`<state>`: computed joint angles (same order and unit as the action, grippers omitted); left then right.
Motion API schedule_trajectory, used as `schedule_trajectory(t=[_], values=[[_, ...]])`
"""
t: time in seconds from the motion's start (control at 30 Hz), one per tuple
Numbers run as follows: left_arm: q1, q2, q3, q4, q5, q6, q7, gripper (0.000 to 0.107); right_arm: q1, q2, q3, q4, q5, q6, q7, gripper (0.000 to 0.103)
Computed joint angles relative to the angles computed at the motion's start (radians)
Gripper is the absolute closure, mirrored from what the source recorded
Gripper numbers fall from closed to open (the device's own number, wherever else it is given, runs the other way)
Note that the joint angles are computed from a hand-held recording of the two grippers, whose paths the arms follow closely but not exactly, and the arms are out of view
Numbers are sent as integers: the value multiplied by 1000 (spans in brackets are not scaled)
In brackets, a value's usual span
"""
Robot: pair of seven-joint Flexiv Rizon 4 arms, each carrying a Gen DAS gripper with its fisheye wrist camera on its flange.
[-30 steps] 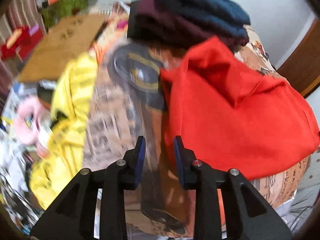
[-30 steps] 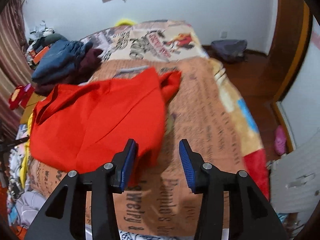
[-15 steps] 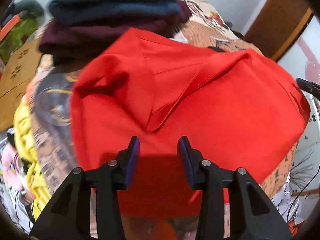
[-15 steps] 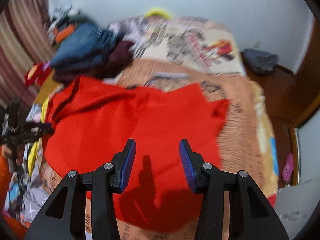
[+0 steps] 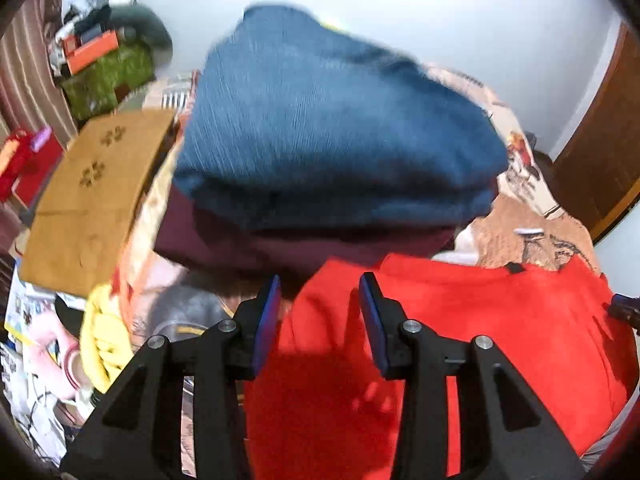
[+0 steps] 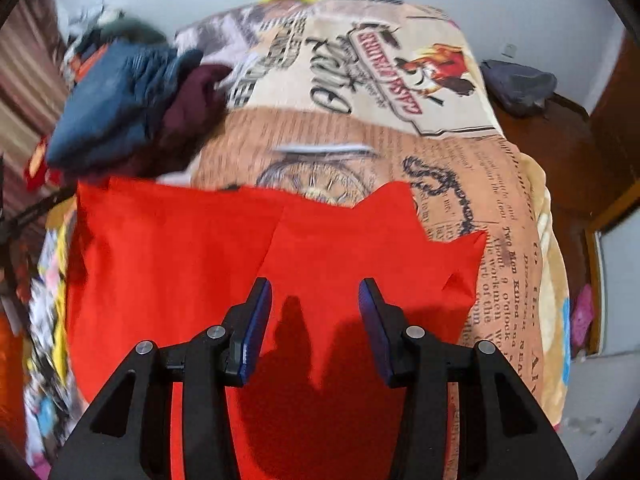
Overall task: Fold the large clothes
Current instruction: 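Open both grippers and smooth the folded sweatshirt flat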
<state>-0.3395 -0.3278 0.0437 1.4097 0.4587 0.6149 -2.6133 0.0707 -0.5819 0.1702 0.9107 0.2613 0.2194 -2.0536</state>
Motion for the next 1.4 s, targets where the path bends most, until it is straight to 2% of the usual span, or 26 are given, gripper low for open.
schedule_trajectory(t=[0.13, 0.27, 0.4, 0.6, 0.67, 0.73, 0.83, 0.93, 1.03, 1.1, 1.17, 1.27, 1.4], values=[[-14, 2, -22, 2, -14, -4, 38, 67, -11, 37, 14, 47, 32, 34, -14, 61], [-36, -17, -45, 8, -46, 2, 84, 67, -17, 109, 25, 159, 57, 106, -77, 61], [-63, -45, -64, 12, -96, 31, 113, 67, 3, 204, 28, 328, 50, 256, -162, 61], [-120, -89, -74, -9, -142, 91, 128, 67, 15, 306, 41, 492, 94, 360, -286, 61], [-143, -103, -73, -34, -134, 80, 156, 63, 18, 323, 37, 516, 117, 360, -295, 60], [-183, -112, -53, -69, -84, 33, 158, 50, 30, 336, 29, 542, 117, 370, -281, 58], [-204, -106, -45, -62, -56, 21, 152, 45, 46, 348, 15, 590, 92, 418, -259, 58], [-209, -85, -39, -20, -54, 24, 113, 41, 57, 357, 3, 639, 49, 488, -233, 58], [-216, -46, -28, 37, -21, 33, 36, 33, 36, 361, 2, 632, 83, 470, -245, 58], [-215, -25, -30, 63, 0, 28, -5, 32, 26, 363, -1, 627, 101, 459, -243, 58], [-208, 2, -32, 101, 11, 31, -54, 32, 42, 374, -12, 667, 49, 538, -207, 55], [-206, 34, -38, 131, 46, -22, -125, 32, 53, 374, -19, 706, -9, 627, -167, 45], [-172, 88, -52, 226, 42, 3, -229, 32, 40, 366, -16, 702, -8, 620, -142, 45]])
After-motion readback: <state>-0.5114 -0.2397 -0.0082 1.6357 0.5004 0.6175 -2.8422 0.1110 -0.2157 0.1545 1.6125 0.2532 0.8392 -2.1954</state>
